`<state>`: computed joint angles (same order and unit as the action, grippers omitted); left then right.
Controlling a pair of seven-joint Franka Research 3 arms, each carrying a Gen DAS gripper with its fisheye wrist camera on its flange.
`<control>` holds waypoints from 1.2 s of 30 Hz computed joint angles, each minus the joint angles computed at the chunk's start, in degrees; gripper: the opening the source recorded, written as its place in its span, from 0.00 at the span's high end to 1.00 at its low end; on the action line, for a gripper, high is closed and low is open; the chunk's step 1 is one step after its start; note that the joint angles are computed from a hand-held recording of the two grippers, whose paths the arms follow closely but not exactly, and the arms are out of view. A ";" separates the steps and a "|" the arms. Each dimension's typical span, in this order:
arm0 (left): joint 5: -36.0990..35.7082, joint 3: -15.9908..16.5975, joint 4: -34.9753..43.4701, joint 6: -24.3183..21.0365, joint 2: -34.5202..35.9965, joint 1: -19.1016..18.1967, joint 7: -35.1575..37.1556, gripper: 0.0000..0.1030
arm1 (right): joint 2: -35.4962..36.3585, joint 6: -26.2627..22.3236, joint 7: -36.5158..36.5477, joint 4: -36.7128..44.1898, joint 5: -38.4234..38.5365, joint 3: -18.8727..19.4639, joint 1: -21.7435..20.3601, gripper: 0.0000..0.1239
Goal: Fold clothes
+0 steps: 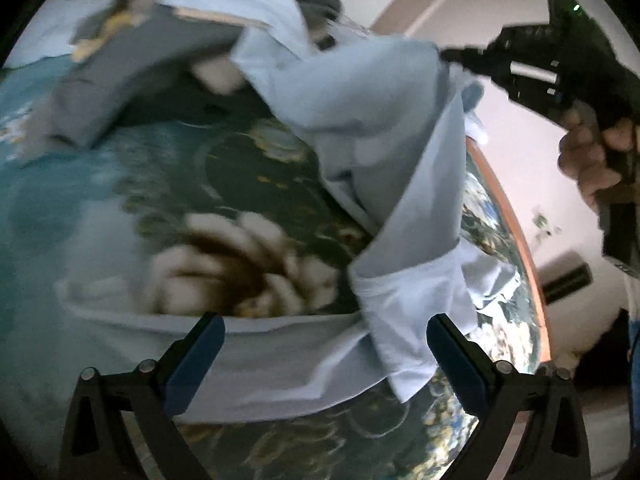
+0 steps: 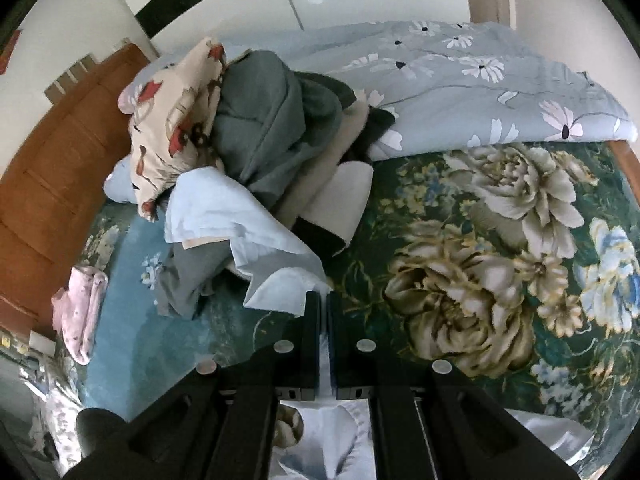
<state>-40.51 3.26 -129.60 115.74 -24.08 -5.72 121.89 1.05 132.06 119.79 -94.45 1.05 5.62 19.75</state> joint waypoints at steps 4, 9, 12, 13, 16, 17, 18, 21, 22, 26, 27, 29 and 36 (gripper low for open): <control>-2.15 -0.73 0.35 -0.71 2.12 -1.53 1.96 0.03 | -3.49 1.77 -2.32 -3.29 2.14 -0.42 -0.92 0.98; -5.10 -1.44 2.19 -4.93 4.64 -2.20 3.92 0.38 | -6.57 2.45 -3.02 -5.86 3.25 -0.24 -2.17 0.98; -6.35 -1.67 3.05 -7.85 5.05 -1.75 5.00 0.76 | -8.10 2.74 -2.20 -7.15 2.58 -0.03 -2.97 0.98; -6.67 -1.68 3.23 -8.67 4.97 -1.57 5.52 0.81 | -8.60 2.85 -1.87 -7.58 2.35 0.02 -3.25 0.98; -6.48 -1.93 3.20 -8.64 3.60 -0.62 6.53 0.95 | -9.64 3.06 0.28 -8.19 1.56 0.41 -4.02 0.98; -6.03 -2.06 3.10 -7.39 2.72 -0.23 6.60 0.95 | -9.83 3.23 0.93 -8.11 1.47 0.54 -4.15 0.98; -5.89 -1.83 3.26 -6.65 2.19 0.04 6.50 0.96 | -10.05 3.69 1.35 -7.93 1.71 0.65 -4.17 0.98; -5.27 -0.65 4.54 -3.45 0.67 1.11 6.39 0.96 | -10.20 4.87 2.08 -6.06 1.81 1.18 -4.01 0.98; -5.04 0.00 5.50 -1.83 0.28 1.62 6.59 0.96 | -10.14 5.37 2.44 -4.97 1.37 1.54 -3.88 0.98; -5.29 2.97 12.71 4.77 0.93 3.21 7.23 0.96 | -10.39 9.55 3.88 -0.83 -0.50 2.84 -3.10 0.98; -4.71 3.48 15.24 6.52 1.12 3.62 8.05 0.96 | -10.46 11.18 4.48 0.02 -0.55 3.16 -2.83 0.98; -3.32 4.42 20.32 9.78 1.58 4.17 9.98 0.96 | -10.80 14.53 5.82 1.26 -0.69 3.80 -2.33 0.98; -0.33 10.03 33.99 12.27 0.72 4.24 13.90 0.96 | -14.71 24.68 16.01 1.89 -10.87 9.14 -4.31 1.00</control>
